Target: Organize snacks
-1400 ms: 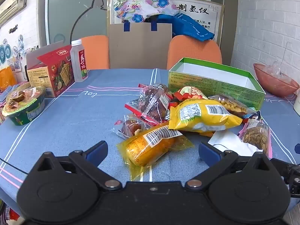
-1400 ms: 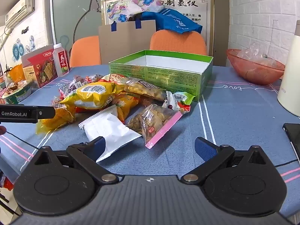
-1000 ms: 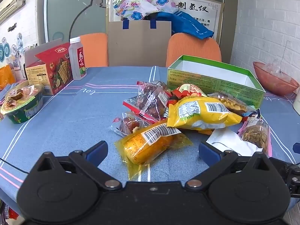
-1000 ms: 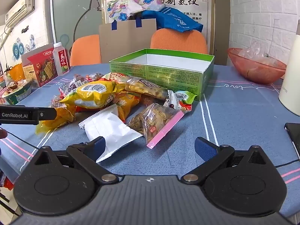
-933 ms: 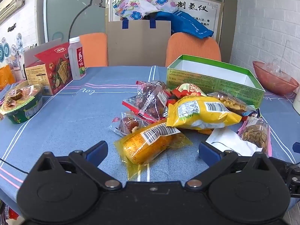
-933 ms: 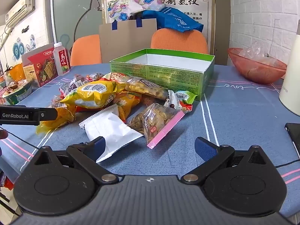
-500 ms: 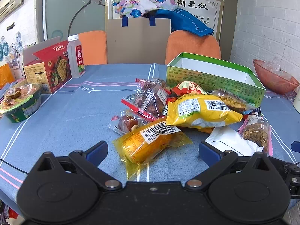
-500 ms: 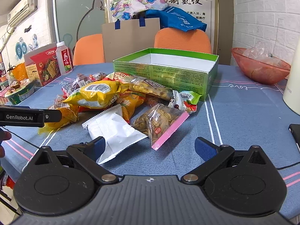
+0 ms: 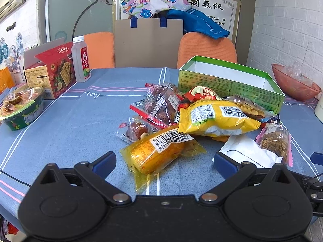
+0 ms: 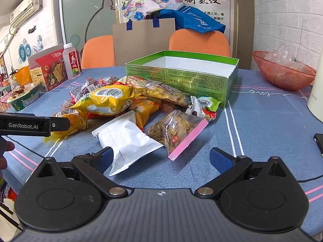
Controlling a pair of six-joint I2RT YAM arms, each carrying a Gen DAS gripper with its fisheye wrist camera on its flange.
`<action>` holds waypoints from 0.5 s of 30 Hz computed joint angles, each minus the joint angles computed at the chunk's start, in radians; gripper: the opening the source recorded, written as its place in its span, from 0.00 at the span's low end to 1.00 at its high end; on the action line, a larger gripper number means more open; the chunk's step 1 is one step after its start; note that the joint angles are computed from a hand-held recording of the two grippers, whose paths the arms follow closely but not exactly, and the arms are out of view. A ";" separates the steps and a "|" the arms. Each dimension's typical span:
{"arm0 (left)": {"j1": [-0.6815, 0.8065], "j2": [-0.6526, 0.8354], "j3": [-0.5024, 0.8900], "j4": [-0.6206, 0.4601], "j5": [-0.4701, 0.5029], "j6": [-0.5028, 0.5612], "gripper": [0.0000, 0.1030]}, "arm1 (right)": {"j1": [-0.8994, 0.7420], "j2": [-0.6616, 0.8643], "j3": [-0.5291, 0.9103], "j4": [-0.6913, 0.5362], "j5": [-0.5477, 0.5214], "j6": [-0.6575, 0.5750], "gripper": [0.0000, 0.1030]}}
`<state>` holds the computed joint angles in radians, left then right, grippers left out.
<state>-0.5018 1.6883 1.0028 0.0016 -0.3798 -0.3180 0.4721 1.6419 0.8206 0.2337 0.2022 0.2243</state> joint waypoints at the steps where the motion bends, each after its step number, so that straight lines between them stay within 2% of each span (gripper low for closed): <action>1: -0.001 0.000 0.000 0.000 -0.001 -0.001 1.00 | 0.002 0.000 -0.001 0.001 0.000 0.000 1.00; 15: -0.006 -0.011 -0.014 0.001 0.005 -0.007 1.00 | 0.016 0.004 -0.005 0.006 0.004 0.007 1.00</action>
<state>-0.5081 1.6771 0.9883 0.0024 -0.3752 -0.3252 0.4885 1.6458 0.8159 0.2394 0.2066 0.2311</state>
